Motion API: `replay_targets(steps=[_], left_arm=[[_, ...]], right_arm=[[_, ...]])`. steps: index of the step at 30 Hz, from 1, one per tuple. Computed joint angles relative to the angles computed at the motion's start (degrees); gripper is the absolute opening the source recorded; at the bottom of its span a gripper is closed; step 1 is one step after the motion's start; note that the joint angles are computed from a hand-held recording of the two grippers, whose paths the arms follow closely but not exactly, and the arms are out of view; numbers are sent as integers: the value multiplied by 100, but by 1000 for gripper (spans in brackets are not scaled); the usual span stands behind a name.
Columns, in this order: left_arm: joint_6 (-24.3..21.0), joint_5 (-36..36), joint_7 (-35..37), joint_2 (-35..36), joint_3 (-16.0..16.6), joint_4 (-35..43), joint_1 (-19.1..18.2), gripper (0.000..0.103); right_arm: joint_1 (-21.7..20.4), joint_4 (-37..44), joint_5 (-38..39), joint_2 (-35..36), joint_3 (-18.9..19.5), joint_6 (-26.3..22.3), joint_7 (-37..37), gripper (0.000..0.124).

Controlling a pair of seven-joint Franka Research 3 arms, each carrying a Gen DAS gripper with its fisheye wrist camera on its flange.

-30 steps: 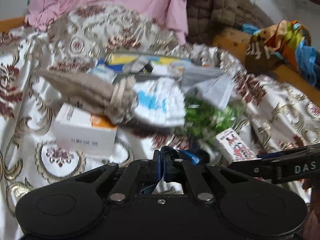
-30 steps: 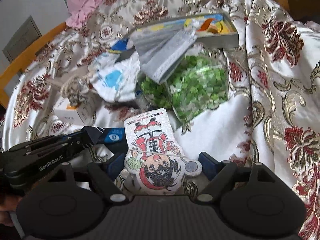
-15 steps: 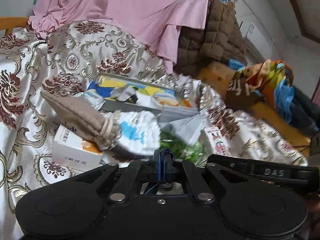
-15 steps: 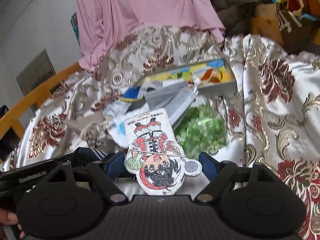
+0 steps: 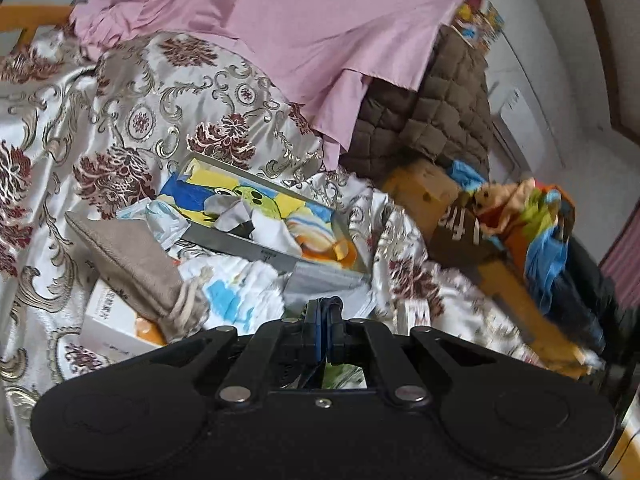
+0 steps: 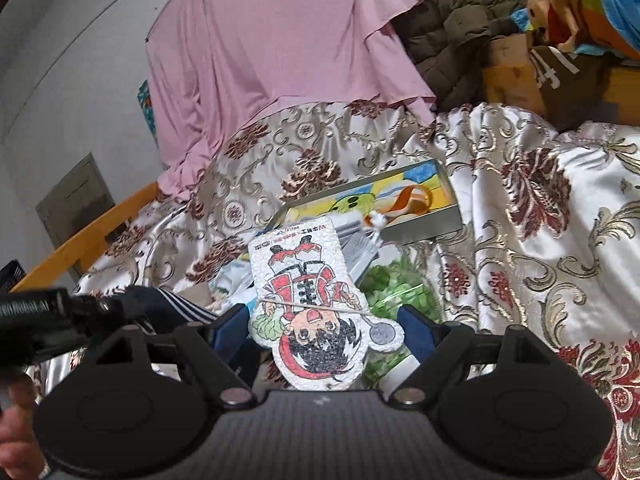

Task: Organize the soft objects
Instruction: 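Lift and carry both held items over the cartoon frog tray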

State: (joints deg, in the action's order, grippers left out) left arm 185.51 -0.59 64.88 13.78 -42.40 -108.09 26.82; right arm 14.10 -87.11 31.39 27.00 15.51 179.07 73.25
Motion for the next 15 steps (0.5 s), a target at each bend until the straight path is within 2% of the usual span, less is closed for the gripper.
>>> replay_targets(steps=[3, 7, 10, 14, 15], left_arm=[[3, -48, -148, 105, 132, 241, -137, 1], [-132, 106, -389, 154, 1052, 666, -956, 1], [-262, 239, -414, 217, 1655, 1006, -1497, 1], [-462, 337, -331, 386, 2119, 1478, -1937, 1], [-523, 362, -321, 458, 2227, 1635, -2045, 1]], right_arm=[[-194, 53, 139, 58, 243, 199, -109, 84], [-501, 244, 303, 221, 625, 352, -227, 84], [-585, 419, 348, 370, 723, 394, -184, 84], [-629, 748, 325, 602, 785, 413, -128, 84], [-532, 893, 266, 675, 660, 399, -60, 84]])
